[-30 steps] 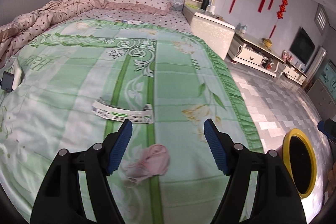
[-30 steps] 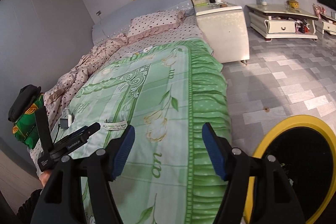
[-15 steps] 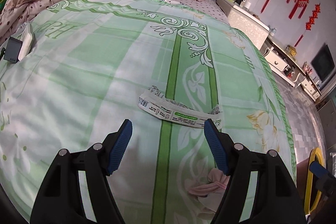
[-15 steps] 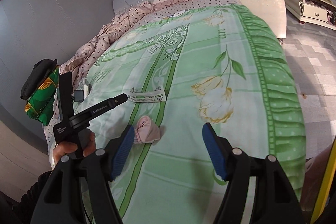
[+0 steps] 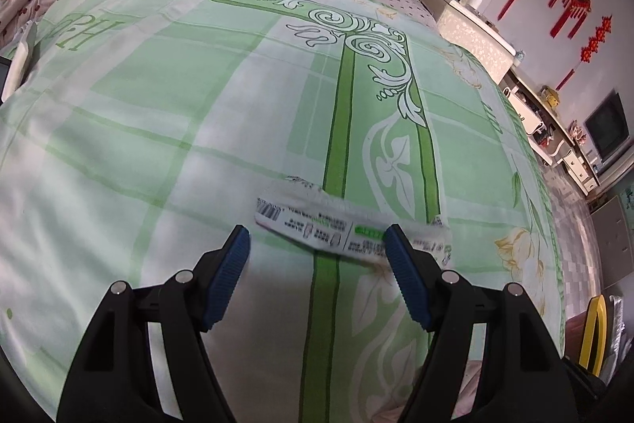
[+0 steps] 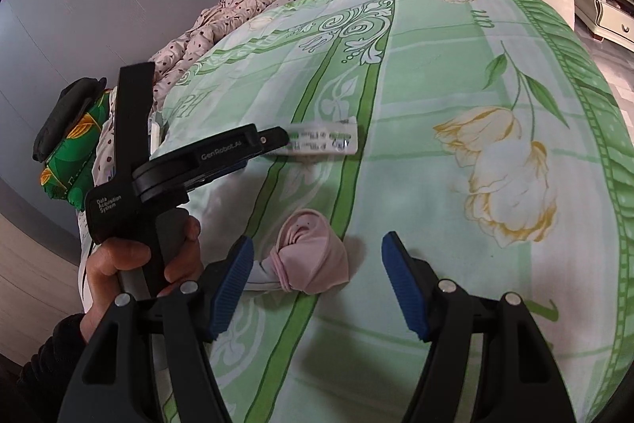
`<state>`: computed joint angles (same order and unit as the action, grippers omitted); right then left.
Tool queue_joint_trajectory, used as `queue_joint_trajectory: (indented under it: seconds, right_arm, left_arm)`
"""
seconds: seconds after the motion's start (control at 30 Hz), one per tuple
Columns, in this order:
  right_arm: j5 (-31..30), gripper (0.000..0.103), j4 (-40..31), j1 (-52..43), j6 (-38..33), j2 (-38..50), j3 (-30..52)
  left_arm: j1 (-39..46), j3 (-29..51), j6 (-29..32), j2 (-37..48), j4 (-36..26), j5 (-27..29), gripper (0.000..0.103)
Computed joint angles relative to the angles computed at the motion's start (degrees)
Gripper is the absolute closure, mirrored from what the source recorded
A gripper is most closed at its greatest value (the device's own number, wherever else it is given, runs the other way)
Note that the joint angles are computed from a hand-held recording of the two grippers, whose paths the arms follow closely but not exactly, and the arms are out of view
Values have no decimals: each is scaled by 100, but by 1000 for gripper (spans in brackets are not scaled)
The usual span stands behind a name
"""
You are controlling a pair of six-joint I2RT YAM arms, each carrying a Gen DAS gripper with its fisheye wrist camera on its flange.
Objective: Collect trash
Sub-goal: 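Grasp the white packet with the left gripper while the right grasps the pink cloth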
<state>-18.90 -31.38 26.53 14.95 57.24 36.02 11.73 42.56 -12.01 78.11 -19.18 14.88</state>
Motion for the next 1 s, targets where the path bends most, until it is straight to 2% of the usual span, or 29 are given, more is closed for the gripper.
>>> queue_joint_trajectory:
  seconds: [0.2, 0.27, 0.43, 0.47, 0.53, 0.63, 0.77, 0.9, 1.0]
  right_arm:
    - [225, 40, 525, 311, 81, 701, -31]
    - [250, 42, 659, 355, 92, 839, -39]
    - [184, 60, 766, 402, 91, 975, -12]
    - [237, 61, 770, 437, 85, 982, -5]
    - [259, 65, 790, 464, 73, 973, -22]
    - [115, 70, 786, 341, 95, 944, -51]
    - [-27, 72, 701, 228, 100, 840, -55]
    - [-388, 72, 432, -79, 51, 598, -92]
    - [-673, 72, 121, -335, -88, 315, -108]
  left_arm:
    - [-265, -12, 123, 322, 385, -200, 36]
    - [-336, 77, 121, 445, 412, -284, 41]
    - [-479, 324, 82, 730, 426, -593, 68]
    - [-507, 332, 73, 756, 448, -681, 70]
    - [-544, 325, 55, 776, 502, -786, 89]
    - [-390, 302, 34, 793, 560, -565, 102]
    - [-355, 209, 84, 650, 599, -543, 103]
    - [-338, 19, 448, 206, 504, -502, 103]
    - [-170, 10, 917, -27, 261, -98, 103]
